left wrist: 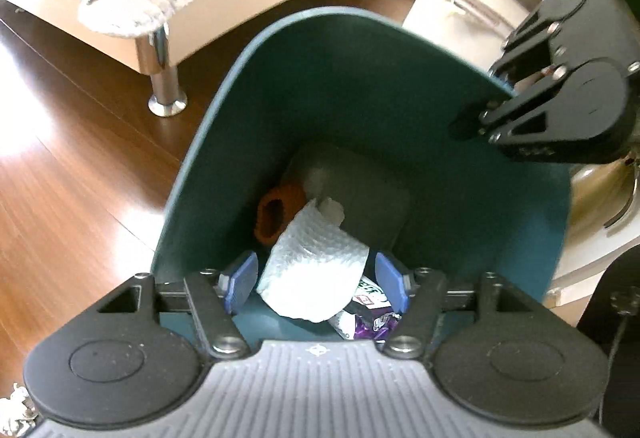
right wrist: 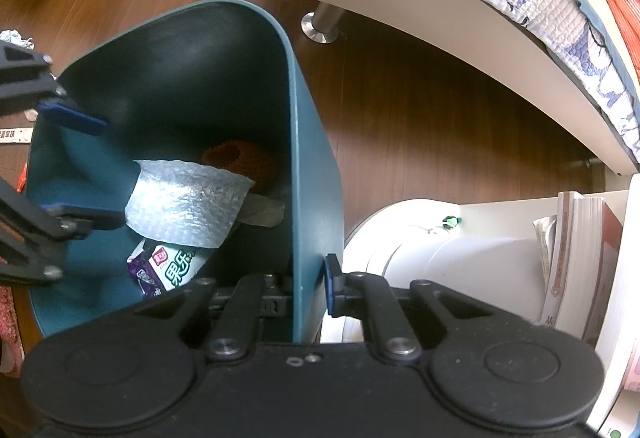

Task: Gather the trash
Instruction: 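Move the left tool to the crumpled white paper and grasp it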

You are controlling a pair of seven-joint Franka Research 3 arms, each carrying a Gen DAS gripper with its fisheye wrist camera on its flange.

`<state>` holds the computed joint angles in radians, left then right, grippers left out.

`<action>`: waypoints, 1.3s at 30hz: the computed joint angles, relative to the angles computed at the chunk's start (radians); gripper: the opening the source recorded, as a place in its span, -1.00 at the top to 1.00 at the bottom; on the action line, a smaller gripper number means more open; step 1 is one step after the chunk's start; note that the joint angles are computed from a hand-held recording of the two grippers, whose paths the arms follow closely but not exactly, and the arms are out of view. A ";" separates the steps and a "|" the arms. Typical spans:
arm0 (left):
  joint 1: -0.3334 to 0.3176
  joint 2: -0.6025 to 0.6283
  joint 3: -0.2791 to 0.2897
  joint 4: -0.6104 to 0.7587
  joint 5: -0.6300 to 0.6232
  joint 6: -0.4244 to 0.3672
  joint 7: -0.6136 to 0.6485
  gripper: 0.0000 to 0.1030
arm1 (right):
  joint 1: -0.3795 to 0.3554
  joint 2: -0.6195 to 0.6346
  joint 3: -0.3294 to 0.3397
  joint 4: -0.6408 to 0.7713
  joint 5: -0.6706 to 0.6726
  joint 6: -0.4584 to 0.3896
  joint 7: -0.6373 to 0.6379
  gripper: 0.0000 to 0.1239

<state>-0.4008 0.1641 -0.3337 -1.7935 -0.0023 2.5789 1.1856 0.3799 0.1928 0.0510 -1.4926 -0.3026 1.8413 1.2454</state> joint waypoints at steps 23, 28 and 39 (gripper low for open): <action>0.184 -0.535 0.080 -0.583 0.264 -0.026 -0.482 -0.54 | 0.003 0.017 -0.002 0.028 0.004 -0.022 0.003 0.82; 0.240 -0.565 0.122 -0.693 0.288 -0.051 -0.577 -0.54 | 0.009 0.040 -0.006 0.063 0.006 -0.042 0.016 0.82; 0.317 -0.367 0.273 -0.837 -0.033 0.120 -0.621 -0.54 | 0.018 0.048 -0.011 0.074 -0.009 -0.077 0.061 0.82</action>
